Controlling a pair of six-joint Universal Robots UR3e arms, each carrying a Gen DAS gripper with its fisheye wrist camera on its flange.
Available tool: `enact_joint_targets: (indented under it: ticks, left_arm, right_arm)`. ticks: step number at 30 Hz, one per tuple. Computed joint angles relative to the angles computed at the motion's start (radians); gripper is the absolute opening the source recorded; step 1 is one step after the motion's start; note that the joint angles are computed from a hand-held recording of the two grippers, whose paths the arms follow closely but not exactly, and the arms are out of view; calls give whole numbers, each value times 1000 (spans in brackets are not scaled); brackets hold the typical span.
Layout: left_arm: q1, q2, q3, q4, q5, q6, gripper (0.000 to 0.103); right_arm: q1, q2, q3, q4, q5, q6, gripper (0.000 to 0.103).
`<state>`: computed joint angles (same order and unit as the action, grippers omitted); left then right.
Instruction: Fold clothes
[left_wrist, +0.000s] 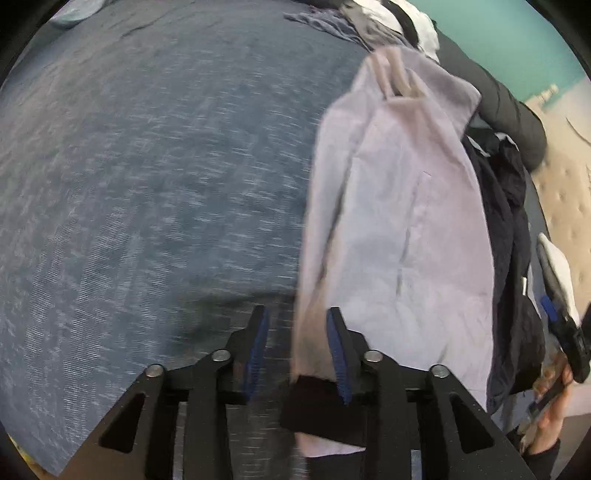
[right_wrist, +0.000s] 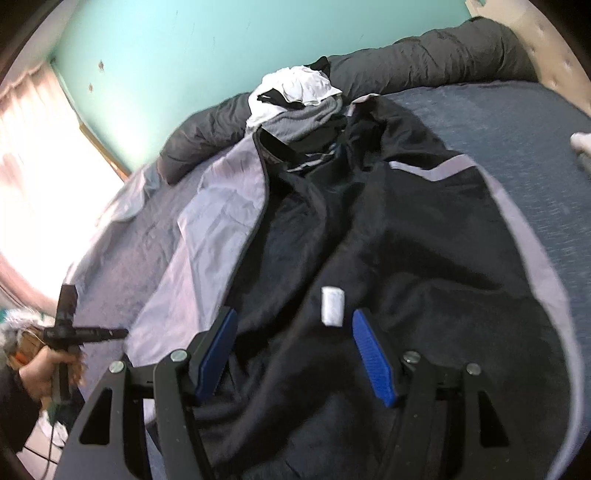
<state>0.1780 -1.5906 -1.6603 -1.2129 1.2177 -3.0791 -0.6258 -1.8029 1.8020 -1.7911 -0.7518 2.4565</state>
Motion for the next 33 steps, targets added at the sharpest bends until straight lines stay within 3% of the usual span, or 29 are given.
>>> enact_joint_targets:
  ticks: [6,15,19,24,26,33]
  left_arm:
    - [68,50,-123,47,-80,34,37]
    - [52,42,-186,82,-198,31,37]
    - [30,-9,-172,133,-206,3,37]
    - [110,-15,-207,80,-303,44,35]
    - [115,-12,-219,85,-311,54,17]
    - [98,4,-184,89,-338,55,5]
  right_arm:
    - [-115,-111,-73,273,-40,-177,66]
    - [-178,-180,-182,515,-90,-269,66]
    - [-161,-180,-229,550,-93,-266,66]
    - [-125,-177,-254,530,-96,-217,66]
    - [-107,-176,-255,517,-103,-201,66]
    - [-53,-168,-256,485,-112,-160,66]
